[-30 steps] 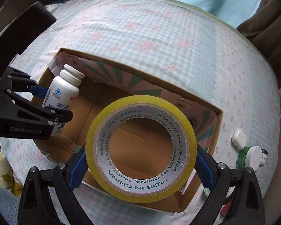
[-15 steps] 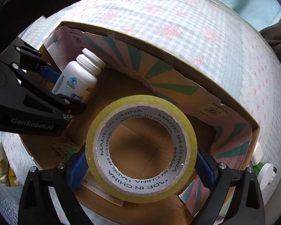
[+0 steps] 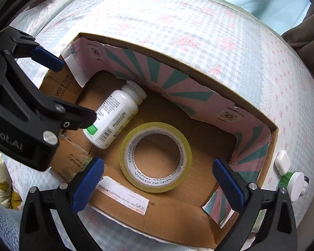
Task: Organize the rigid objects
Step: 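Lower the bottle and tape into the box and open both tools, then grasp the pale green jar with the left tool while the right tool grasps the red box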
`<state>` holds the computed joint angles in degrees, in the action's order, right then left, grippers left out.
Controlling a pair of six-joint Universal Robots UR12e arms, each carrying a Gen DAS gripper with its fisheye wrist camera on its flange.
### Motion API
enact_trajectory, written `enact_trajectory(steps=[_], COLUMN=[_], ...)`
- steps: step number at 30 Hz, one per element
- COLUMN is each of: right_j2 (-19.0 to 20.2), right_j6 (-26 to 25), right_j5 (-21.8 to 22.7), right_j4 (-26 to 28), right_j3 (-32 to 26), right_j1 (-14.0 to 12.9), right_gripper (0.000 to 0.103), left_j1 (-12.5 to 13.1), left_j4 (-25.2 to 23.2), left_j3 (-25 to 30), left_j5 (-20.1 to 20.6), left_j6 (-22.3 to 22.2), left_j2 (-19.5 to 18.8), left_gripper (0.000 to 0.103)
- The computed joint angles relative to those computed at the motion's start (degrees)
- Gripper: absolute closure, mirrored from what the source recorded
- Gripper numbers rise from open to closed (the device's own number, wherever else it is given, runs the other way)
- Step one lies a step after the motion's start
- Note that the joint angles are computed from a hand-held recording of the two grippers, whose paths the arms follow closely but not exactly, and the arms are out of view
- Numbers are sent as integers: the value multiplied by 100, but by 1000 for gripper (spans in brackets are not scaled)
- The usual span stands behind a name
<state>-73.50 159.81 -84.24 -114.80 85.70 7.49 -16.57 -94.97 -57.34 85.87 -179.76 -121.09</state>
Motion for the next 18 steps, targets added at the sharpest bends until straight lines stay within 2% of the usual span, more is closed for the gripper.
enact_trajectory(steps=[9, 15, 18], right_j2=[-300, -577, -767], right_j6=[436, 470, 845], right_j5=[-95, -324, -400], right_j4=[-252, 232, 261], right_j3=[59, -74, -22], right_j1=[-2, 49, 29], right_gripper=[0, 0, 0], left_j1=[69, 94, 63], left_j4=[246, 677, 903], left_j3=[-27, -298, -425], left_j5=[36, 67, 127], left_j6=[-138, -393, -536], left_j2=[362, 807, 1017], left_gripper=[0, 0, 0])
